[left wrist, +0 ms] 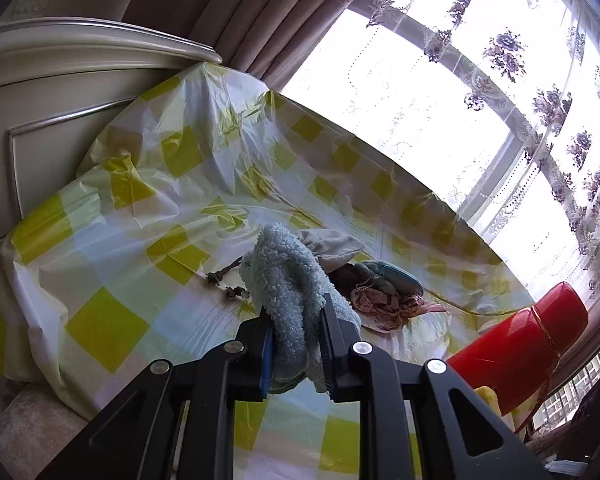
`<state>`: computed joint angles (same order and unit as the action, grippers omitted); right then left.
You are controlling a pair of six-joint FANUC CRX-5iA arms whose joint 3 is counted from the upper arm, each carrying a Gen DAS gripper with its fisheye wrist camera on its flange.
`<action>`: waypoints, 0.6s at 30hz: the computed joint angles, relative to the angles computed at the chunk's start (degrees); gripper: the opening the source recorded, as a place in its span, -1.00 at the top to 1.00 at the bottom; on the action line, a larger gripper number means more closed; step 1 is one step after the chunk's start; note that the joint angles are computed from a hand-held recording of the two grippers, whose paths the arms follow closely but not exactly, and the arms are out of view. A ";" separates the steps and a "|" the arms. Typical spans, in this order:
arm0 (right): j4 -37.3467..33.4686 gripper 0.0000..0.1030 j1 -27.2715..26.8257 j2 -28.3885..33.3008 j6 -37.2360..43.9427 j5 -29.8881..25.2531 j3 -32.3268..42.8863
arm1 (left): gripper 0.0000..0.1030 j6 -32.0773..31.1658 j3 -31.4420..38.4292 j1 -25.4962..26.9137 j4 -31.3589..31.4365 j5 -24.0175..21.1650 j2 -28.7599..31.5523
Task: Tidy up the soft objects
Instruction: 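Grasp the light blue towel with the left tool while the right tool grasps the yellow sponge, then carry the blue towel and yellow sponge to the white box and open both tools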
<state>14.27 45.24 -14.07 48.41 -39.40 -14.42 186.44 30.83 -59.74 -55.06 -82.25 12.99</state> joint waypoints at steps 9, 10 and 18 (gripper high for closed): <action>-1.55 0.37 -2.91 -9.83 -0.41 -4.71 -4.94 | 0.61 -5.04 5.49 -3.79 2.26 5.06 3.75; -1.60 0.37 -3.40 -10.85 -0.48 -5.33 -5.26 | 0.61 -5.83 6.31 -4.06 2.76 5.80 4.37; -0.68 0.37 -10.74 -18.12 0.22 -11.75 -7.56 | 0.61 -13.62 13.75 -5.01 8.97 12.58 10.31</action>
